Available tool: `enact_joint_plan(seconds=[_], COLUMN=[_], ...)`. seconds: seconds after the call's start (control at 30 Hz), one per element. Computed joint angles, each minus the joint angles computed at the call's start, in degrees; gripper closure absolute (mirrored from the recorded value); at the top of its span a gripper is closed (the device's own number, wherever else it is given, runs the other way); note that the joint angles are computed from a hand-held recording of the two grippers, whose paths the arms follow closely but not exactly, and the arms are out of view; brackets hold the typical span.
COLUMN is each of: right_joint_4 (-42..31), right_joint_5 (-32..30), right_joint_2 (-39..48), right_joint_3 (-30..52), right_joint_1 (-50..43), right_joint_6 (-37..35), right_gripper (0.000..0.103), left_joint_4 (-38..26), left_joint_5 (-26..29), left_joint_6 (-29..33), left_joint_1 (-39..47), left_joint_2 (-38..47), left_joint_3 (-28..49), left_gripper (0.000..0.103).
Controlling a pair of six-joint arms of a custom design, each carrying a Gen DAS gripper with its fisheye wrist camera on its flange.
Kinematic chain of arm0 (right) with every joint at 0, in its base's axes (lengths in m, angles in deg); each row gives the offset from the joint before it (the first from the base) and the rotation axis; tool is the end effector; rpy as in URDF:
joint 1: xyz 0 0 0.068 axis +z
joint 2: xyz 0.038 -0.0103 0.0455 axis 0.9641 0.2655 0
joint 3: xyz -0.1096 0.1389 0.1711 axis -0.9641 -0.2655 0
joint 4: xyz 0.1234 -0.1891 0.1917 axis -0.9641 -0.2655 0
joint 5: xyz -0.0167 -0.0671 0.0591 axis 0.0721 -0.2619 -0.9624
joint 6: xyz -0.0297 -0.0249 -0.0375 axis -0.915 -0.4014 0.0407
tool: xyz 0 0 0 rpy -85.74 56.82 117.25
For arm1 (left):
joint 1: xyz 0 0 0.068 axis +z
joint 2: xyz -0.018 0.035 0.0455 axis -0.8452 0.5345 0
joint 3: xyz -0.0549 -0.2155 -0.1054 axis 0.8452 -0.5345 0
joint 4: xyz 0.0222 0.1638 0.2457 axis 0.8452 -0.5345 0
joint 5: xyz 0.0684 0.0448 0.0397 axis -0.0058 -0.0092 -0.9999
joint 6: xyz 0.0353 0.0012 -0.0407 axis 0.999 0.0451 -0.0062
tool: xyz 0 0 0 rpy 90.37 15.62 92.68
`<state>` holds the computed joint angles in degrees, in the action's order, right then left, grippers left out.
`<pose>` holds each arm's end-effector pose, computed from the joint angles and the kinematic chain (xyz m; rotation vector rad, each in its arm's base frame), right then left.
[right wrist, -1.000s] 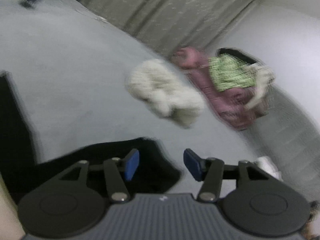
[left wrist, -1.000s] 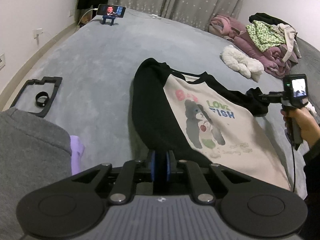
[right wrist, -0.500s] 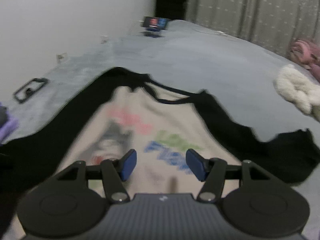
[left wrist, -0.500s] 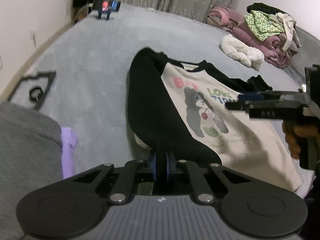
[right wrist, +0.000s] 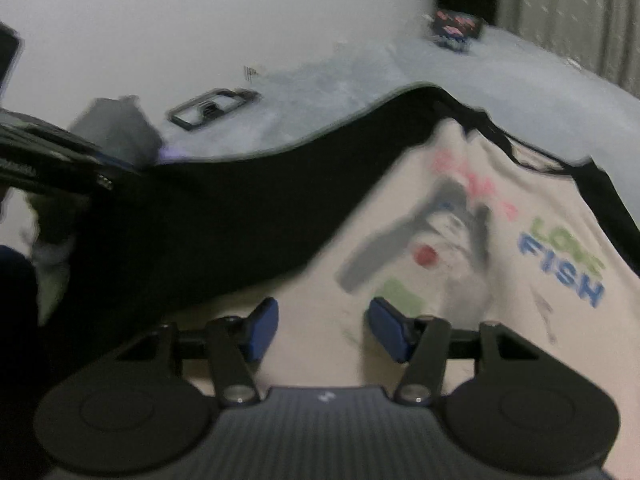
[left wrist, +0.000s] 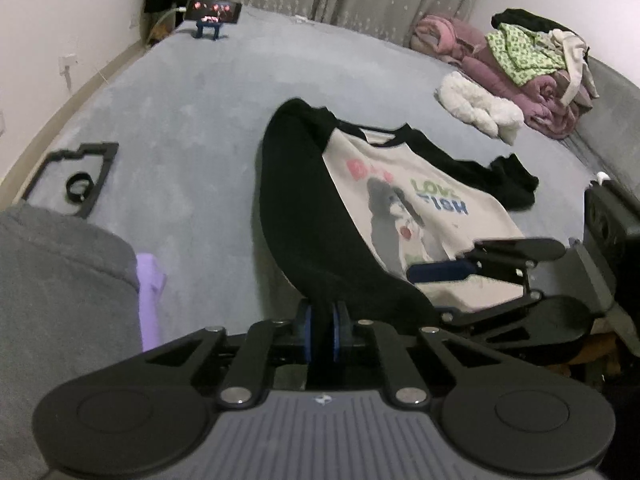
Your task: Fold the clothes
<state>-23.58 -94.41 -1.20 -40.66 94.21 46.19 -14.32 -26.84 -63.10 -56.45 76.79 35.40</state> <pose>0.2000 0.0797 0.2126 -0.5669 2.3406 0.4113 0.2030 -0.0124 0.2926 0.4122 2.4294 -0.5303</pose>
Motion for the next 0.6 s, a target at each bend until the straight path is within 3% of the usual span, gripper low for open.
enact_joint_plan(seconds=[0.07,0.17,0.33,0.4,0.43,0.6], right_joint_4=[1.85,4.22,6.28,7.32,7.63,9.08], right_joint_5=[-2.21,-0.13,0.42,0.74,1.25,2.26], right_joint_2=[-0.52,0.32,-1.47,-4.61,-5.42,-6.69], right_joint_3=[-0.3,-0.6,-1.77,-3.03,-3.19,-3.56], right_joint_1=[0.62,2.71,2.54,2.73,3.1,3.59], right_joint_6=[1.51,2.11,2.83,2.07,1.9,2.35], right_gripper=[0.051,0.056,0.087,0.093,0.095,0.095], left_joint_4=[-0.51,-1.01,-0.58,-0.15,0.37,0.65], left_joint_5=[0.02,1.91,2.6,1.76,0.36,-0.57], left_joint_6=[0.46,0.67,-0.65,-0.94,-1.05,-0.43], left_joint_1=[0.34,1.73,1.48,0.99,0.34,0.84], left_joint_2=[-0.4,-0.1,-0.47,-1.57,-2.52,-3.47], left_joint_3=[-0.21,-0.17,-0.96,-1.48,-1.84,-1.14], left_gripper=[0.088,0.08,0.079,0.083,0.095,0.096])
